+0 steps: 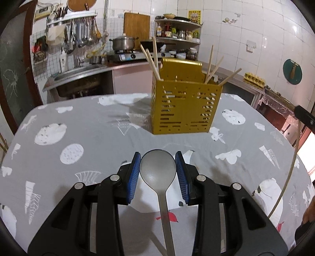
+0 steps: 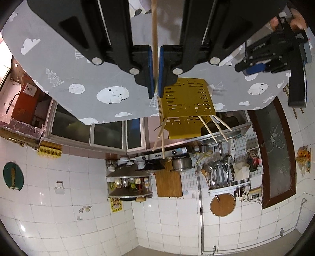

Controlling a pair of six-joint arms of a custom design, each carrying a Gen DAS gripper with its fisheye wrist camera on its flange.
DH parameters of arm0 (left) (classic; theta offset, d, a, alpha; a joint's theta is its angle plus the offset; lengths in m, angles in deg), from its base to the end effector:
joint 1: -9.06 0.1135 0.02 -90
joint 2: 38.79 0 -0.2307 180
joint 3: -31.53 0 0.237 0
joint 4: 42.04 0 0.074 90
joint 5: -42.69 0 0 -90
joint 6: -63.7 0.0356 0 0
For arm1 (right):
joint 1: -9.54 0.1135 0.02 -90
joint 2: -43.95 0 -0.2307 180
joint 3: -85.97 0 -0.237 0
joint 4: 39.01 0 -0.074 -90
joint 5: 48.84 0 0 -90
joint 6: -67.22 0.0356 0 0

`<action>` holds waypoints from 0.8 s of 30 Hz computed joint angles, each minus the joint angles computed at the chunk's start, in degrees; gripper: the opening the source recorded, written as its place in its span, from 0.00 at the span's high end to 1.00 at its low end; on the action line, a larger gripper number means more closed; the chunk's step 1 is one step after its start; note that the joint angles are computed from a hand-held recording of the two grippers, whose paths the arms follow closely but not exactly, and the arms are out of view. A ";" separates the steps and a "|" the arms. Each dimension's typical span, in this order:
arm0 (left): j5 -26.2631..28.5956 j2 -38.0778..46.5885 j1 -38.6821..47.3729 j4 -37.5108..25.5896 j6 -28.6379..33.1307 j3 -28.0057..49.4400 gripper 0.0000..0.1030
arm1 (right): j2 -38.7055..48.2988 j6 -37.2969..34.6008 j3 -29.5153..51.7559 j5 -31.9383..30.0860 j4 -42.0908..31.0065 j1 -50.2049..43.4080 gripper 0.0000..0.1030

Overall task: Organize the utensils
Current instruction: 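Lift the spoon and chopstick with both tools and carry them over the yellow holder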

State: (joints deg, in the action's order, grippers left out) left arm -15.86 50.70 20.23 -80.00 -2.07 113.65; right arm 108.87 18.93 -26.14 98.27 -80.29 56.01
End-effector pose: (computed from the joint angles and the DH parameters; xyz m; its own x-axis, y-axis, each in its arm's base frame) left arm 0.3238 0.0450 0.2396 -0.5564 0.2470 -0.7934 0.4638 0.8845 -0.0498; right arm 0.1815 0.1477 0.2769 -0.2787 0.2312 -0.9321 0.3289 0.9349 0.1335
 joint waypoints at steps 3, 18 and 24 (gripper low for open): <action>0.75 -0.54 0.41 -0.34 -0.13 0.50 0.66 | -0.33 2.02 0.93 2.43 -2.90 3.12 0.95; 5.28 -4.73 2.41 2.21 -2.30 0.65 0.66 | -0.22 -1.59 3.74 6.96 -1.95 5.89 0.95; 6.14 -3.07 2.41 1.46 -3.68 4.05 0.66 | 1.11 -7.87 5.06 5.58 2.92 3.14 0.95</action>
State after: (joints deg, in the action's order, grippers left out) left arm -9.71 47.63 22.64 -78.54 -5.75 117.70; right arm 109.98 11.06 -21.08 103.85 -77.37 59.15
